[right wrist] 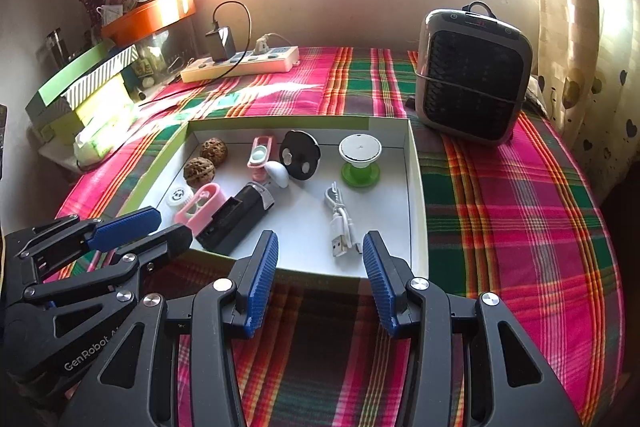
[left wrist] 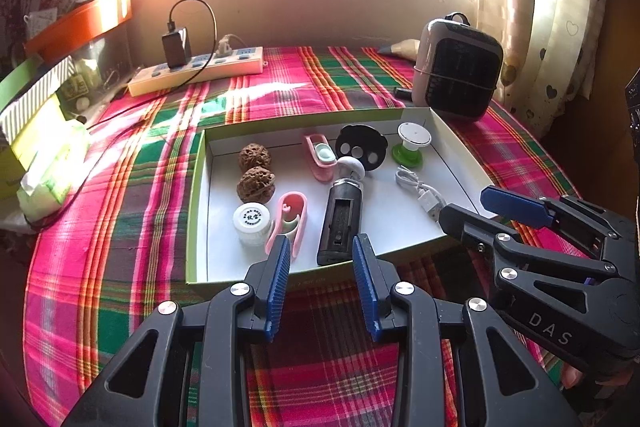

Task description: Organize objects

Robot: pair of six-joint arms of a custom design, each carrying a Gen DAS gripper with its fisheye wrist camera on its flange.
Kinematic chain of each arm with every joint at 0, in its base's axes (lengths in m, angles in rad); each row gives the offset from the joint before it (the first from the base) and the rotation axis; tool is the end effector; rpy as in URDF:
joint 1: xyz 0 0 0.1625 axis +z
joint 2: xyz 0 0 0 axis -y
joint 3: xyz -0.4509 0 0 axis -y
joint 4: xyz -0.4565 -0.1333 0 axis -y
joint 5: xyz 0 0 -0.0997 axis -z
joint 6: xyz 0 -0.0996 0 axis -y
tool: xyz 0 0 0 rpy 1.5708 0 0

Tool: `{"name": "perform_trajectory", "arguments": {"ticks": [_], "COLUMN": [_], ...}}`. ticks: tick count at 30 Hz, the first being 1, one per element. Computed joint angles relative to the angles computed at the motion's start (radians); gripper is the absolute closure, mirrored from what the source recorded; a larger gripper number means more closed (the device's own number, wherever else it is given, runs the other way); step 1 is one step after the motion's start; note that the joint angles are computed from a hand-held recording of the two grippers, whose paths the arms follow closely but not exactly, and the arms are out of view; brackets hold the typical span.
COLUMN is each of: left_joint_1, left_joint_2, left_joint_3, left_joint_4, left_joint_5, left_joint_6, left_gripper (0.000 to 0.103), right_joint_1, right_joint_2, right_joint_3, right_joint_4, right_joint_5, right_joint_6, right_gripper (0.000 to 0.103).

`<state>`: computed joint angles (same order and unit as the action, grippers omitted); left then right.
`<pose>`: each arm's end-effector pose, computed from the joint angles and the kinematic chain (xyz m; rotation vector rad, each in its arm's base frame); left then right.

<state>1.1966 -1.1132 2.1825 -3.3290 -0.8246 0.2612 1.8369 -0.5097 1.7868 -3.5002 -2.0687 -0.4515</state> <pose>-0.0111 -0.5780 0.1736 0.4114 2.2842 -0.8740 0.2558 -0.6124 -0.0635 0.6726 -2.4021 0.7785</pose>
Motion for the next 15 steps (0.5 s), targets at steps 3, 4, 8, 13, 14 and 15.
{"name": "perform_trajectory", "arguments": {"ticks": [3, 4, 8, 13, 14, 15], "left_joint_1": [-0.007, -0.011, -0.030, -0.033, -0.032, -0.032], "left_joint_2": [-0.020, -0.023, -0.030, -0.044, -0.048, -0.049], "left_joint_3": [0.027, 0.036, 0.072, 0.112, 0.120, 0.128], "left_joint_4": [-0.017, -0.028, -0.071, -0.067, -0.062, -0.061], "left_joint_5": [-0.007, 0.000, 0.030, 0.039, 0.039, 0.044], "left_joint_6": [-0.007, -0.009, 0.003, -0.020, -0.027, -0.030], "left_gripper": [0.072, 0.072, 0.072, 0.072, 0.072, 0.072], "right_joint_1": [0.007, 0.009, 0.020, 0.032, 0.032, 0.033], "right_joint_2": [-0.008, -0.010, -0.011, -0.011, -0.012, -0.012], "right_joint_3": [0.024, 0.032, 0.060, 0.092, 0.100, 0.108], "right_joint_4": [-0.025, -0.034, -0.074, -0.095, -0.100, -0.103], "right_joint_5": [0.007, 0.009, 0.003, -0.020, -0.019, -0.020], "right_joint_6": [0.005, 0.006, -0.003, 0.006, 0.006, 0.008], "right_gripper": [0.057, 0.057, 0.057, 0.057, 0.057, 0.057]}}
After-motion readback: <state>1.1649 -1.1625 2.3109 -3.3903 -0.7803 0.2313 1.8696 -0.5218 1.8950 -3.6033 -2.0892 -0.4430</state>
